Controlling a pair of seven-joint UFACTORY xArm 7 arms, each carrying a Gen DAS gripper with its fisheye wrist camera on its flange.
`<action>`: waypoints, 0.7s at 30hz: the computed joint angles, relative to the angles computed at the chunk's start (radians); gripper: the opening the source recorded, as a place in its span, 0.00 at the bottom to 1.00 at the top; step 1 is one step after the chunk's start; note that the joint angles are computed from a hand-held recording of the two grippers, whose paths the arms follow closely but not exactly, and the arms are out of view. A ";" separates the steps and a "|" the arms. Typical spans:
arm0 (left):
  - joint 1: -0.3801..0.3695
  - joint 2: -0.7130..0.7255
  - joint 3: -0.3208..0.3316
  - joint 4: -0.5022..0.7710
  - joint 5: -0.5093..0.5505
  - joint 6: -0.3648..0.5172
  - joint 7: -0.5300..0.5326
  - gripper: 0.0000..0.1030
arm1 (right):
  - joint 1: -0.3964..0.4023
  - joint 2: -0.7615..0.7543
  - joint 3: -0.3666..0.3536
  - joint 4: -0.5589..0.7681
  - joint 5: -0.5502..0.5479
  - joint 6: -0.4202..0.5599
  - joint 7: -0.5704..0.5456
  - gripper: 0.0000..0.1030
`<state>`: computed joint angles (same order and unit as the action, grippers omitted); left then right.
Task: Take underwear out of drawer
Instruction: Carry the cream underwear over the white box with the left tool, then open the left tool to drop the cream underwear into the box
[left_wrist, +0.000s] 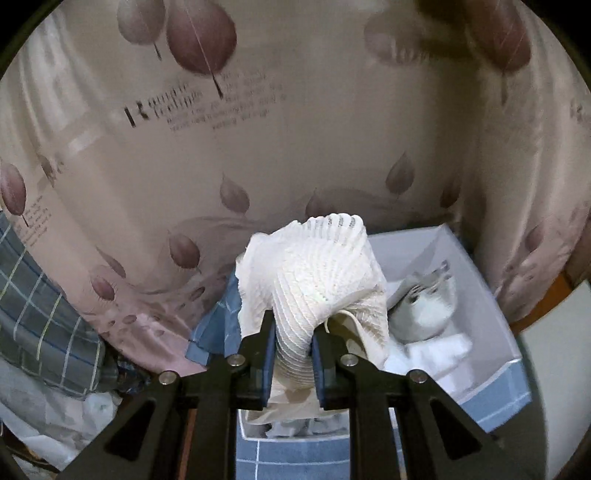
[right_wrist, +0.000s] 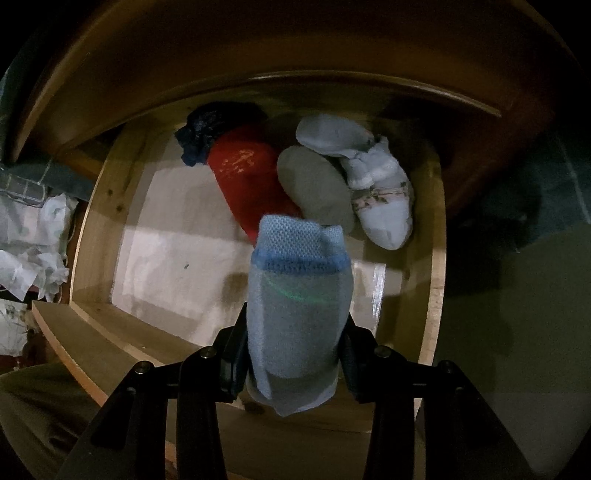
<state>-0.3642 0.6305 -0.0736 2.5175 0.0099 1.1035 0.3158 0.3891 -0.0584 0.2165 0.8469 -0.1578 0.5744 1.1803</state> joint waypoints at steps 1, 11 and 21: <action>-0.007 0.014 0.005 0.001 0.010 0.005 -0.001 0.17 | 0.001 0.001 0.001 0.002 -0.001 0.002 0.001 0.38; -0.011 0.004 0.013 -0.164 0.045 -0.067 -0.052 0.22 | 0.001 0.007 -0.005 0.008 0.012 0.005 -0.018 0.38; 0.013 -0.102 -0.006 -0.341 0.039 -0.178 -0.054 0.38 | 0.000 0.008 -0.005 0.009 0.010 0.013 -0.027 0.38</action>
